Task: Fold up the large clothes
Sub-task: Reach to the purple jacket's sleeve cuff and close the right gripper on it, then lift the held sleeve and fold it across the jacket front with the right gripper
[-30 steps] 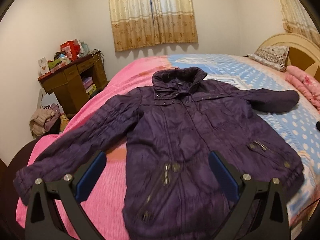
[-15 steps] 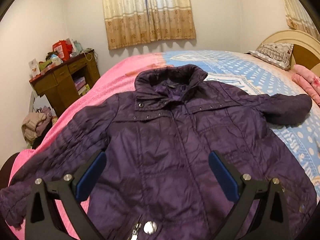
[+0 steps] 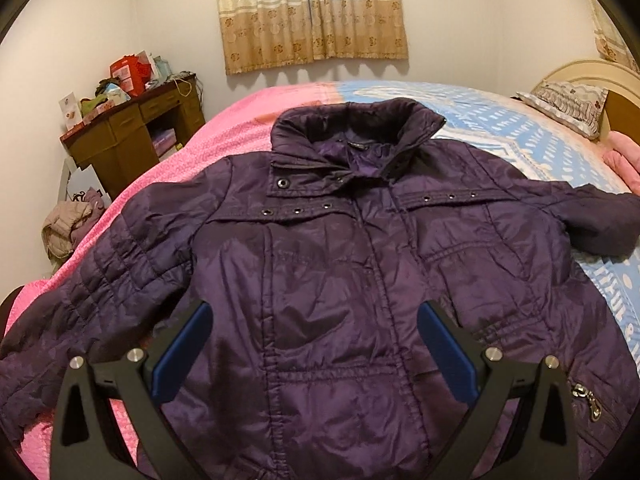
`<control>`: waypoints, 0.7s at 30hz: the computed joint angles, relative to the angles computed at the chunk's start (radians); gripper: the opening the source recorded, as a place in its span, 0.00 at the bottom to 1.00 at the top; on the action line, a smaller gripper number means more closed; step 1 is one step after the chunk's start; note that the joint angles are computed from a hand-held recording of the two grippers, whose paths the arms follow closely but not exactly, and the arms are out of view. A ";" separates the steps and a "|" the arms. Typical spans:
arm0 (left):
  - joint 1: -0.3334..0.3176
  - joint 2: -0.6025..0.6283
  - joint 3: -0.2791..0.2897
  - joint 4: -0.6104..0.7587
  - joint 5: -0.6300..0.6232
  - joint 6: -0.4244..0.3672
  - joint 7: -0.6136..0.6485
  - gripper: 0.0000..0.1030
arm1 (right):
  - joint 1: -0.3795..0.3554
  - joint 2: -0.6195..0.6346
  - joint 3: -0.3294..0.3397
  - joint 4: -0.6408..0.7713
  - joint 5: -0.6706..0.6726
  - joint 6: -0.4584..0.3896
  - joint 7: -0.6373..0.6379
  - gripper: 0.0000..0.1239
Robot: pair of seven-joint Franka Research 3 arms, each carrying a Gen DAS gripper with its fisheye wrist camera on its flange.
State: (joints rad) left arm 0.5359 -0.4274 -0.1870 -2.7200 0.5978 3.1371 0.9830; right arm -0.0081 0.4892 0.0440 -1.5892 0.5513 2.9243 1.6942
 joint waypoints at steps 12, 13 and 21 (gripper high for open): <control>-0.160 -0.044 0.152 -0.035 -0.105 -0.009 0.083 1.00 | -0.056 -0.143 0.126 -0.077 0.240 0.093 -0.351 0.21; -0.174 -0.055 0.165 -0.042 -0.122 -0.009 0.096 1.00 | -0.046 -0.163 0.122 -0.082 0.243 0.103 -0.365 0.21; -0.263 -0.148 0.263 -0.092 -0.245 0.005 0.200 1.00 | 0.089 -0.322 0.130 -0.055 0.222 0.193 -0.538 0.21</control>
